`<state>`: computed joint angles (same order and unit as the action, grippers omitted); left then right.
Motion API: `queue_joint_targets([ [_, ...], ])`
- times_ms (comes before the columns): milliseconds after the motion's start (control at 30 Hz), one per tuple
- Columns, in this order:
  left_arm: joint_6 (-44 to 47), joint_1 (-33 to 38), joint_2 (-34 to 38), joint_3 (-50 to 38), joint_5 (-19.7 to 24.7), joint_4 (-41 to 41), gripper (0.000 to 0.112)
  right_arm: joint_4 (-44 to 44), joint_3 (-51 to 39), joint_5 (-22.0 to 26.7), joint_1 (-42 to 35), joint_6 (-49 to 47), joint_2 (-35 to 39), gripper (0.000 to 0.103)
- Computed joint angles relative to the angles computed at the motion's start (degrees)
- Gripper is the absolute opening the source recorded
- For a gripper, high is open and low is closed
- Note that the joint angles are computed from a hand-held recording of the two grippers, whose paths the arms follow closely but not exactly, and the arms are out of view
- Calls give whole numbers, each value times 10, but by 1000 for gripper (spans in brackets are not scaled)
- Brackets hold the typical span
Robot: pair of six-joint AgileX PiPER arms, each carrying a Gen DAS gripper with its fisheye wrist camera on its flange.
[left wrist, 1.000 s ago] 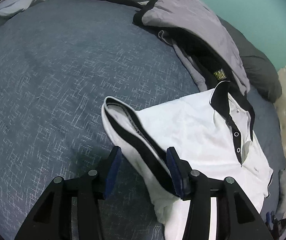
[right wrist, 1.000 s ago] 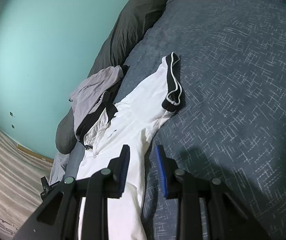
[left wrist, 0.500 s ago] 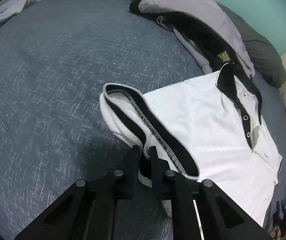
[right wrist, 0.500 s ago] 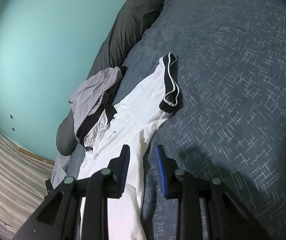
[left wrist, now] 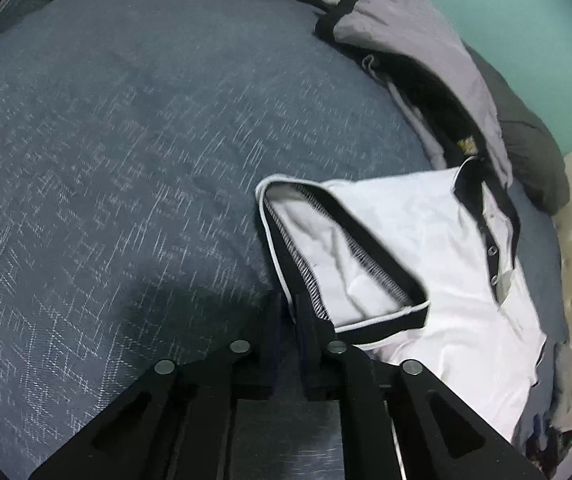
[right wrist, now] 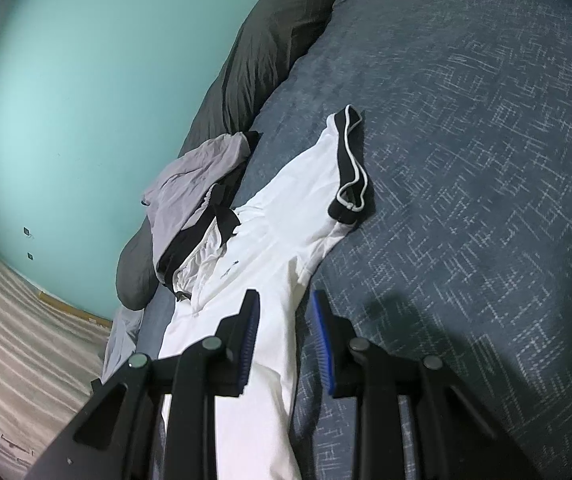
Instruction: Fold clothes
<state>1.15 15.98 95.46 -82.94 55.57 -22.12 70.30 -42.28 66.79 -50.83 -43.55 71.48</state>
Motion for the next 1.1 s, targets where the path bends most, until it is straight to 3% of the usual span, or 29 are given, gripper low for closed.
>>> queue_joint_targets([
  [100,-4,-28,-13,-14,-12,25,25,0,0,1,-1,1,1,26],
  [200,2,-66,0,-52,7,36,40,-1,0,2,-1,1,-1,26],
  [533,-33,-149,73,-112,26,98,40,3,-5,10,-9,1,3,26],
  [633,-27,-146,57,-88,25,109,9,3,-6,11,-10,2,6,26],
  [733,-14,-122,18,-41,8,87,2,5,-6,12,-11,2,8,26],
  [1100,40,-14,-84,106,1,-15,2,6,-2,16,-7,2,1,26],
])
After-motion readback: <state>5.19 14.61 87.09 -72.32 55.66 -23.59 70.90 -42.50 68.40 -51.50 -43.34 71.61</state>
